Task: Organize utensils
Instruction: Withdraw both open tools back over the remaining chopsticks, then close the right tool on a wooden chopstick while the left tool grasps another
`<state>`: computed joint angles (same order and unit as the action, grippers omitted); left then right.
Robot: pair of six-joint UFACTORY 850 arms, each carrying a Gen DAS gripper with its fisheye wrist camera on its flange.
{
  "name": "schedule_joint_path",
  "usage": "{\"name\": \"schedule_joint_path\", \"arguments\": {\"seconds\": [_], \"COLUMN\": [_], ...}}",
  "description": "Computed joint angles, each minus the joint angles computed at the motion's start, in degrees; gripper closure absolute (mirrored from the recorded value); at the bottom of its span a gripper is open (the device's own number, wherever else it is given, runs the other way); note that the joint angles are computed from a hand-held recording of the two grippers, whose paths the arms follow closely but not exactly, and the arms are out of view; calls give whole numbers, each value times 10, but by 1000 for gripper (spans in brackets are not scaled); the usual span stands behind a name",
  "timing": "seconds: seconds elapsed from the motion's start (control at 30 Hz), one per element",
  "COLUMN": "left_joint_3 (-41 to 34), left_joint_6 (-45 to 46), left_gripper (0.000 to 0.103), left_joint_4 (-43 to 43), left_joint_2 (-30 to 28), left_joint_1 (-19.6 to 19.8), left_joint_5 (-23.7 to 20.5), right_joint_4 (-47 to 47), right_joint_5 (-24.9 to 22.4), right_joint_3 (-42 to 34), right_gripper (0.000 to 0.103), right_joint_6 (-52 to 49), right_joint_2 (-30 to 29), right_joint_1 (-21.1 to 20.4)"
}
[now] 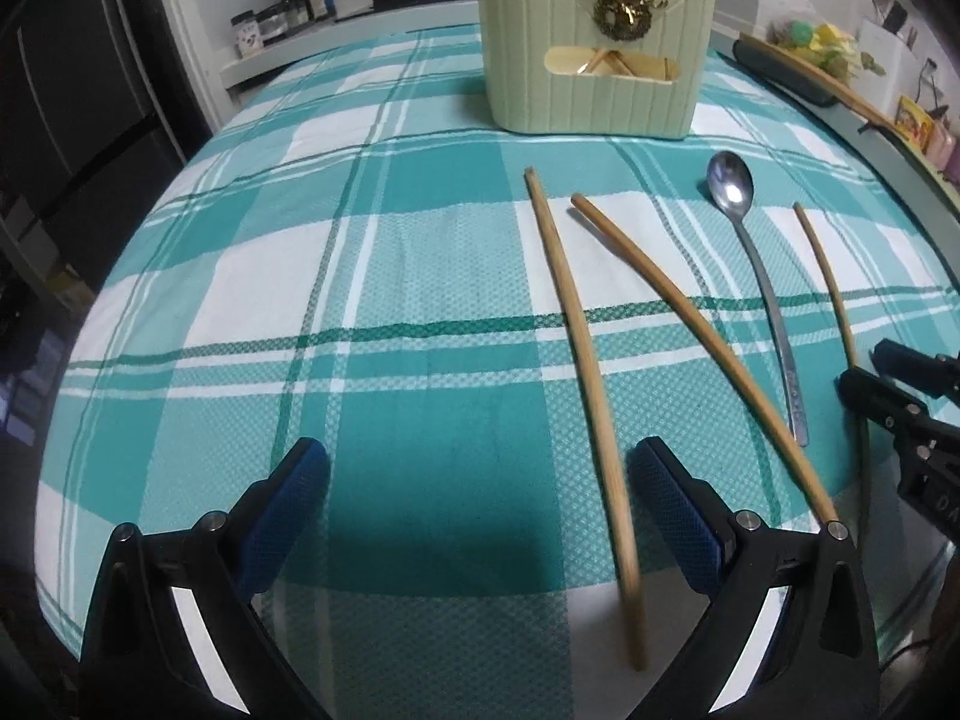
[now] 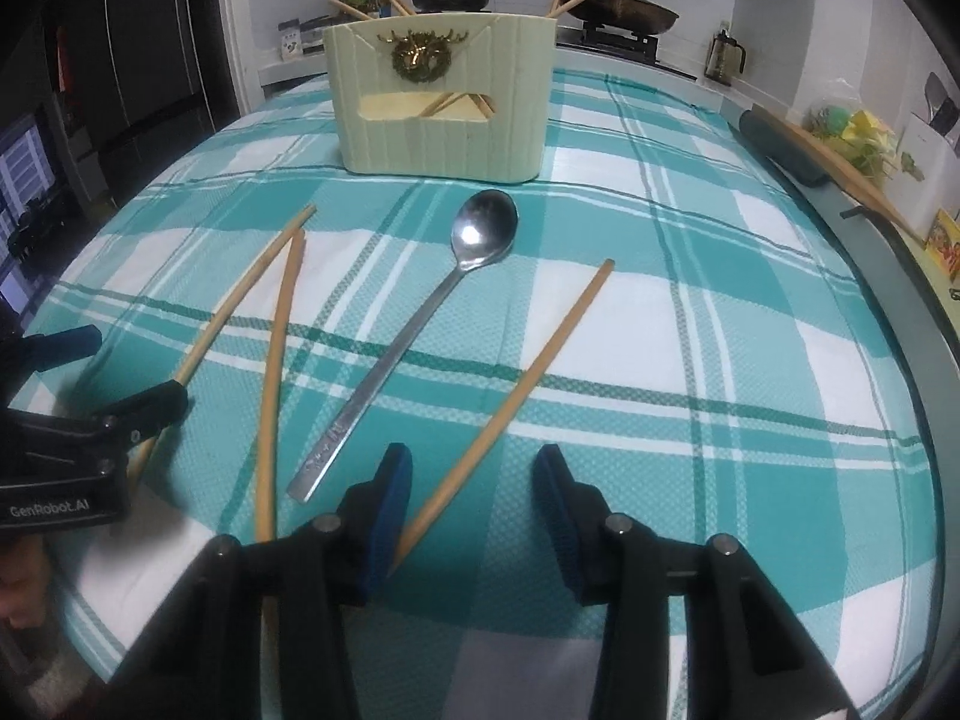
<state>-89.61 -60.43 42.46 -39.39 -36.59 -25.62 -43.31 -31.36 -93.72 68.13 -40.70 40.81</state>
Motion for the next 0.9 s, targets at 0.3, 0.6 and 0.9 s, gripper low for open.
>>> {"name": "schedule_joint_path", "arguments": {"seconds": [0.3, 0.6, 0.9], "left_joint_3": [26, -49, -182], "left_joint_6": [2, 284, 437], "left_gripper": [0, 0, 0], "left_joint_4": [-35, -235, -336], "left_joint_2": [18, -20, -96], "left_joint_1": [14, 35, 52], "left_joint_5": [4, -24, -107], "right_joint_4": [-45, 8, 188], "right_joint_5": [-22, -15, -17], "right_joint_3": [99, 107, 55], "right_gripper": [60, 55, 55], "right_joint_6": [106, 44, -176], "right_joint_2": [66, 76, 53], "right_joint_1": [-14, -25, -58]}}
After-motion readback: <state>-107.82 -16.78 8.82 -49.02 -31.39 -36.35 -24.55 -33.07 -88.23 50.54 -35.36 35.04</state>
